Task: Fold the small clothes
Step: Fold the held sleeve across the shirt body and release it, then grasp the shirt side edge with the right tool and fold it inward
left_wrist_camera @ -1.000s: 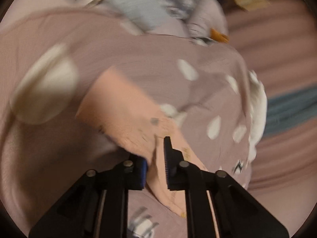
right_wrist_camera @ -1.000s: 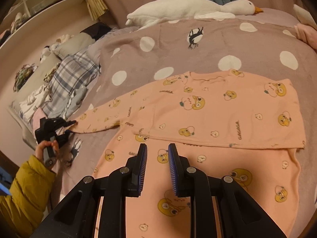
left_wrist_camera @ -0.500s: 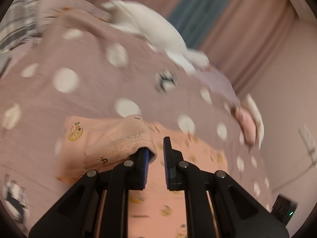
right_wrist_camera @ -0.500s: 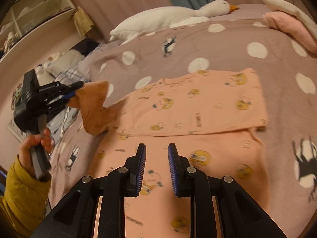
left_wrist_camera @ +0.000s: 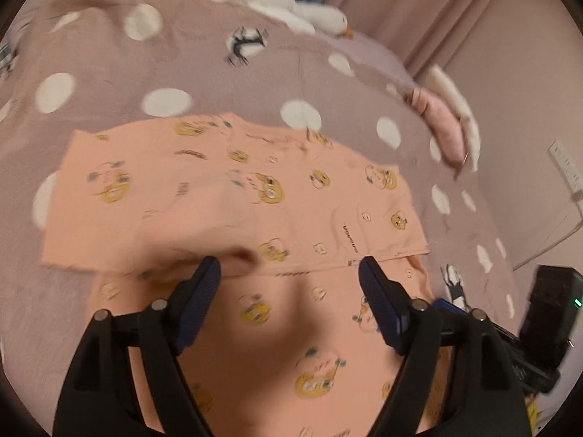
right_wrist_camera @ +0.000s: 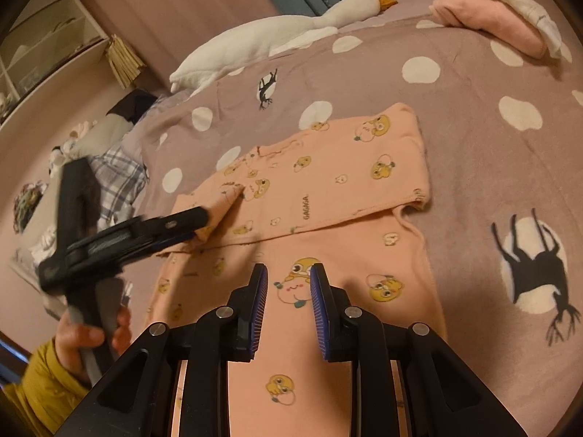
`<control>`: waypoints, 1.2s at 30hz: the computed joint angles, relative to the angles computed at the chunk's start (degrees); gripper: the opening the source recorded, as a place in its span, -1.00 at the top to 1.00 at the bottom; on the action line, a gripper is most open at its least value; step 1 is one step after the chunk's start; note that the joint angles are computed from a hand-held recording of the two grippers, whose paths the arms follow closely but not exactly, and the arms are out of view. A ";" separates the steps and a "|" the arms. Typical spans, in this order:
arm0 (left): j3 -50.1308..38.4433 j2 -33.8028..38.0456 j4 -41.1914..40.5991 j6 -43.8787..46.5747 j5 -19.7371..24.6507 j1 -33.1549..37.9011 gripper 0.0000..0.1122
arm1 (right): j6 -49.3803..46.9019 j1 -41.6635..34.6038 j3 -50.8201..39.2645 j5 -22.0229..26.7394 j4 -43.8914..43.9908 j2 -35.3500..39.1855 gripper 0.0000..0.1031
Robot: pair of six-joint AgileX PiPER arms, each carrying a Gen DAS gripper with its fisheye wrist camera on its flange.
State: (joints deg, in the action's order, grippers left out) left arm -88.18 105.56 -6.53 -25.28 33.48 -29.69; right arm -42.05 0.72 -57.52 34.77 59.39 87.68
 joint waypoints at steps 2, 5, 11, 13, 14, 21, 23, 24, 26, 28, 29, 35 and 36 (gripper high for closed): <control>8.16 -5.67 2.70 -3.56 -3.66 1.11 -0.48 | 0.21 1.45 -1.11 -0.04 -0.12 1.07 0.54; 16.75 -11.61 3.91 -6.64 -6.41 3.20 -0.48 | 2.09 5.24 -3.71 -1.23 -3.45 2.72 0.54; 28.63 -19.85 0.88 -8.60 -9.65 7.41 -0.48 | 5.84 14.96 -15.35 -1.68 -11.14 10.47 0.54; 30.89 -21.98 0.59 -8.54 -9.98 8.06 -0.48 | 8.73 18.92 -20.96 -0.98 -16.74 14.05 0.53; 31.62 -22.71 1.60 -9.42 -9.93 8.08 -0.48 | 9.55 20.24 -22.68 -0.77 -18.77 15.15 0.47; 35.61 -25.68 -5.47 -3.55 -11.07 9.68 -0.48 | 22.90 27.98 -38.09 5.30 -41.24 25.90 0.21; 35.86 -26.04 -6.49 -2.55 -11.17 9.80 -0.48 | 26.46 29.06 -40.37 6.97 -47.10 27.75 0.21; 35.99 -26.20 -7.07 -1.95 -11.28 9.93 -0.48 | 27.45 29.64 -41.31 7.64 -49.31 28.54 0.21; 36.06 -26.44 -8.00 -1.12 -11.39 10.05 -0.48 | 29.65 30.55 -41.46 7.76 -53.79 28.82 0.55; 36.09 -26.54 -8.54 -0.76 -11.49 10.04 -0.48 | 29.66 30.21 -40.97 7.69 -53.42 28.35 0.71; 35.85 -26.38 -8.83 -0.53 -11.43 9.87 -0.48 | 28.25 29.18 -40.89 8.33 -49.80 27.97 0.79; 35.25 -25.87 -8.67 -0.79 -11.07 9.15 -0.48 | 23.59 22.29 -35.98 5.86 -35.41 23.61 0.93; 35.31 -25.93 -8.02 -1.49 -11.00 8.97 -0.48 | 22.89 20.72 -35.49 5.59 -32.63 23.10 0.93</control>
State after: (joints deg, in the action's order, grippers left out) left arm -52.87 79.62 -14.56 -26.77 22.48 -20.71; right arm -19.16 21.45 -93.00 40.36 26.76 110.78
